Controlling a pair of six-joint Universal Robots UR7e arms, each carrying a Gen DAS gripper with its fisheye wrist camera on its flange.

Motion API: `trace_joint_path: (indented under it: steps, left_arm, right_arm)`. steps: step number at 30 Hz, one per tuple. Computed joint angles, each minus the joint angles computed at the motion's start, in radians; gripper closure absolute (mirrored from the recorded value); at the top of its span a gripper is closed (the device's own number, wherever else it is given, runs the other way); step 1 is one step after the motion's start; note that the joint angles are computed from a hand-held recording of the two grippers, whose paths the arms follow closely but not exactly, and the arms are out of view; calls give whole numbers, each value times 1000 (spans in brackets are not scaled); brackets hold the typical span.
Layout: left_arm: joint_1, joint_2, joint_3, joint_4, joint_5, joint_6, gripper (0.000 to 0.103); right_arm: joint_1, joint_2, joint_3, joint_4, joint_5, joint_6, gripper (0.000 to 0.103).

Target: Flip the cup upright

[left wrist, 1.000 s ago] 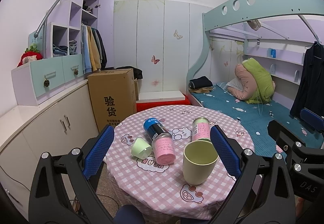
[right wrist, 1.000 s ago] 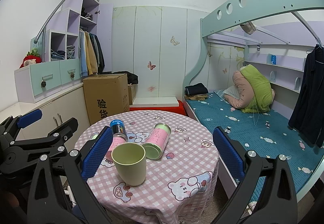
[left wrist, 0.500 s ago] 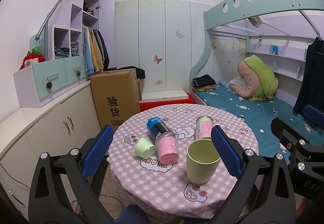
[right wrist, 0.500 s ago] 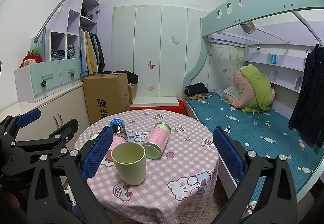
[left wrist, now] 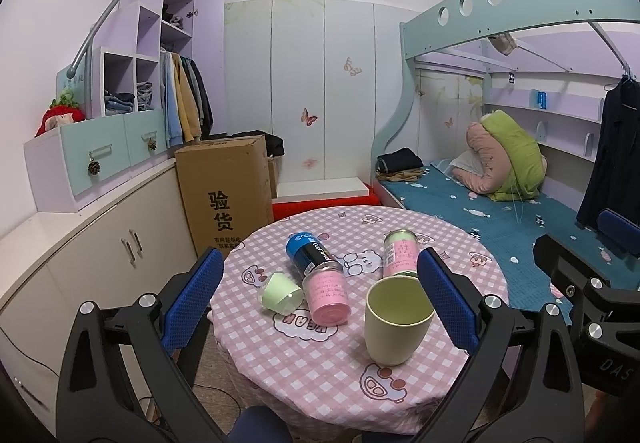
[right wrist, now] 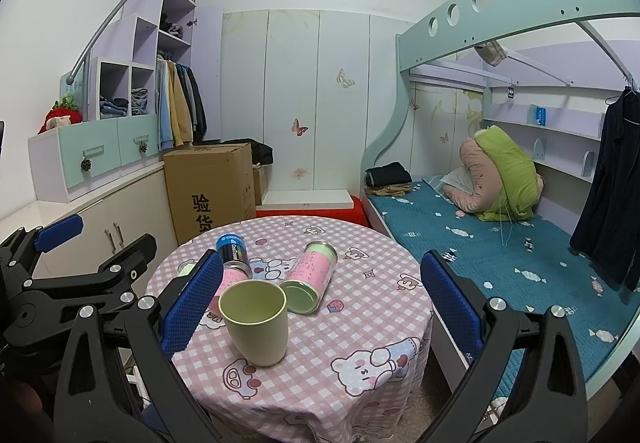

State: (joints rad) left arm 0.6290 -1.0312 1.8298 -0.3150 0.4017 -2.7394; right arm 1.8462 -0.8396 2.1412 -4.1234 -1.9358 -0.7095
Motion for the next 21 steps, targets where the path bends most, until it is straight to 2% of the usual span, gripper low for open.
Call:
trace_joint_path:
  steps: [21]
  left_arm:
    - [-5, -7, 7, -21, -5, 25, 6]
  right_arm:
    - [-3, -2, 2, 1, 3, 2, 8]
